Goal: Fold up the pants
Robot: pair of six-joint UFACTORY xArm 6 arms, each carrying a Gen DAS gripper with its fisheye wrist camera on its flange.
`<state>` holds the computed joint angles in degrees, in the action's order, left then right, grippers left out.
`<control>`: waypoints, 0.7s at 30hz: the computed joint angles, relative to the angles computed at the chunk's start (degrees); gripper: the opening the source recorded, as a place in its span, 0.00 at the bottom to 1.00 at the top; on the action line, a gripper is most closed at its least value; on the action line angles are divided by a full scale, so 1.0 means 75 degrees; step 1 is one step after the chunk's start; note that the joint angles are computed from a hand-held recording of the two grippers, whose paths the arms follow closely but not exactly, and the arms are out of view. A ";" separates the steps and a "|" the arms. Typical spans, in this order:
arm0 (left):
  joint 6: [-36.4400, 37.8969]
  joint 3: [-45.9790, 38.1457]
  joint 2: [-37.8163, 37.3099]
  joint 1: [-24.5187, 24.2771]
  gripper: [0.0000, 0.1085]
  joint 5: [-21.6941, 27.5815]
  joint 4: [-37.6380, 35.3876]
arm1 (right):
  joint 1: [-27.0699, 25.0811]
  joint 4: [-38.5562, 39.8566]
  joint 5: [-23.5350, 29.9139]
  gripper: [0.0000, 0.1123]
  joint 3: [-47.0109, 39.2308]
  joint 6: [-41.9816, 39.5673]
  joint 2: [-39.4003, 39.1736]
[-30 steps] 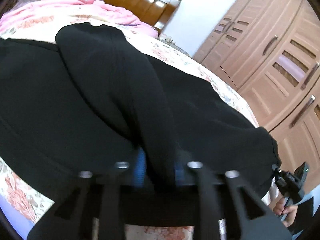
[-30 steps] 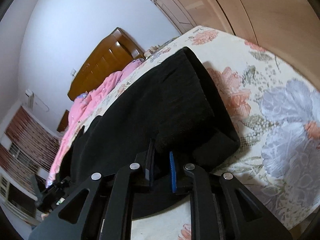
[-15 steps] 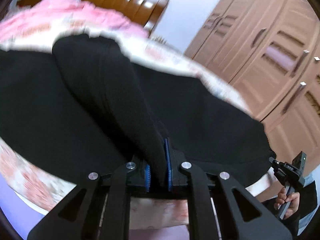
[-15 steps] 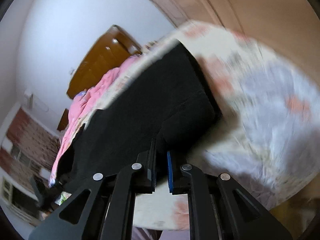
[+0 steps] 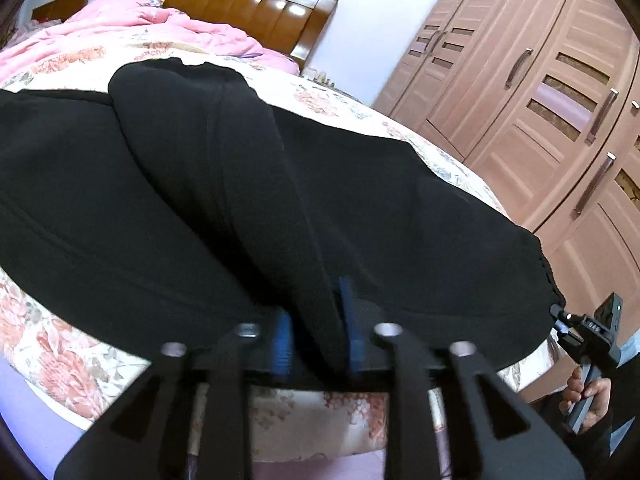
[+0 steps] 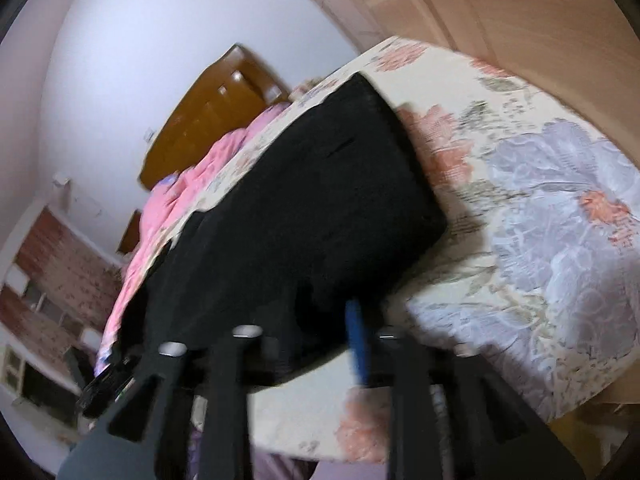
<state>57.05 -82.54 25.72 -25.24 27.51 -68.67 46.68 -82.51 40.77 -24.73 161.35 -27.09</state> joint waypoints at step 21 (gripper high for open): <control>-0.0828 -0.0437 0.0431 -0.1809 0.89 -0.0828 0.3543 | 0.0171 0.3773 0.1384 0.67 -0.3781 -0.8254 0.3324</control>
